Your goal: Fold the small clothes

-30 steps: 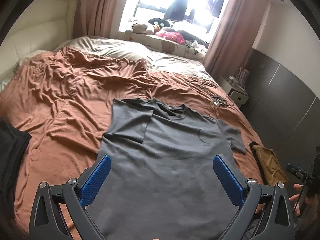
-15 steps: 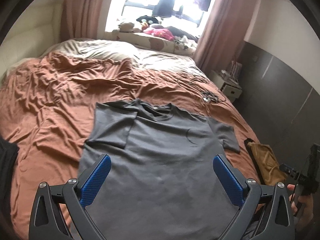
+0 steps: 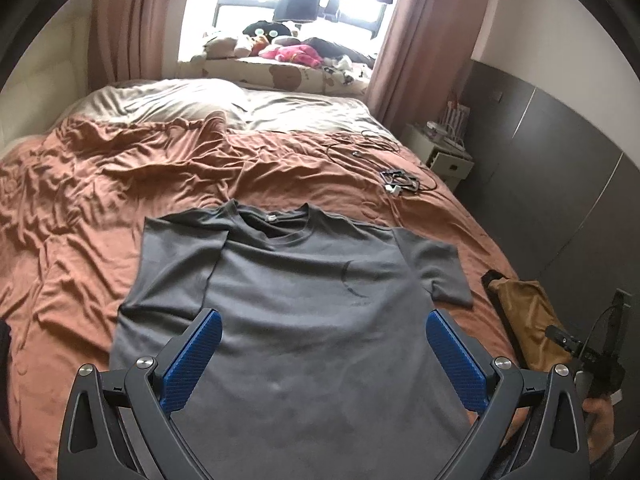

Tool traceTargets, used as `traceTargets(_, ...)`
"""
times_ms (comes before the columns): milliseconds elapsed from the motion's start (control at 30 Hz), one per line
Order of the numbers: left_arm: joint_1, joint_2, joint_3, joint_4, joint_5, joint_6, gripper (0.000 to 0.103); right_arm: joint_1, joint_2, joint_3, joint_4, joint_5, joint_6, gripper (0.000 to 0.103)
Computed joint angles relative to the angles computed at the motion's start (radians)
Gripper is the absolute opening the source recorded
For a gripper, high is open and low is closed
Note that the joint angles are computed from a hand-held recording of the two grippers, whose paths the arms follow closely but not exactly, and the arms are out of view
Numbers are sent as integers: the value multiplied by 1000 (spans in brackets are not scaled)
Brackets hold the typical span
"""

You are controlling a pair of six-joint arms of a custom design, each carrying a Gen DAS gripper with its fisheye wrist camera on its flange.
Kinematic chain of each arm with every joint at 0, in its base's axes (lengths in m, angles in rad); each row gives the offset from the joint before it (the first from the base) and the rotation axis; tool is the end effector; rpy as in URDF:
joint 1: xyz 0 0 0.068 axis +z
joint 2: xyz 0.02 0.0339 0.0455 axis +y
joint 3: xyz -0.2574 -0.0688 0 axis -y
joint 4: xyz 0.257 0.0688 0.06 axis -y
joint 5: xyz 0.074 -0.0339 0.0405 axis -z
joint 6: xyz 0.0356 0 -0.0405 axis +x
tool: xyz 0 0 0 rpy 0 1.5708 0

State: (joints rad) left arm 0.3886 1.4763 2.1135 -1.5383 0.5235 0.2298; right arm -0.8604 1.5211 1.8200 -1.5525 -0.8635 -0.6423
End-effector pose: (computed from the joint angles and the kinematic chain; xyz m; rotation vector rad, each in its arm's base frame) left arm 0.2211 0.0713 0.4887 0.0317 2.3431 -0.3484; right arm 0.1936 -0.1836 0.4113 0.0812 2.2875 0.5194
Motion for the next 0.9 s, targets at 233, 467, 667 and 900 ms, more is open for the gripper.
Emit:
traceTargets(233, -164, 31, -45, 105, -106, -91, 103, 80, 36, -78, 192, 33, 222, 103)
traceTargets(467, -283, 80, -96, 206, -164, -169, 102, 143, 44, -177, 391, 30, 348, 103)
traceTargets(667, -403, 149, -105, 273, -228, -203, 98, 185, 137, -168, 483, 35, 383, 103)
traceTargets(900, -517, 260, -92, 341, -256, -258, 80, 204, 273, -133, 509, -22, 421, 103)
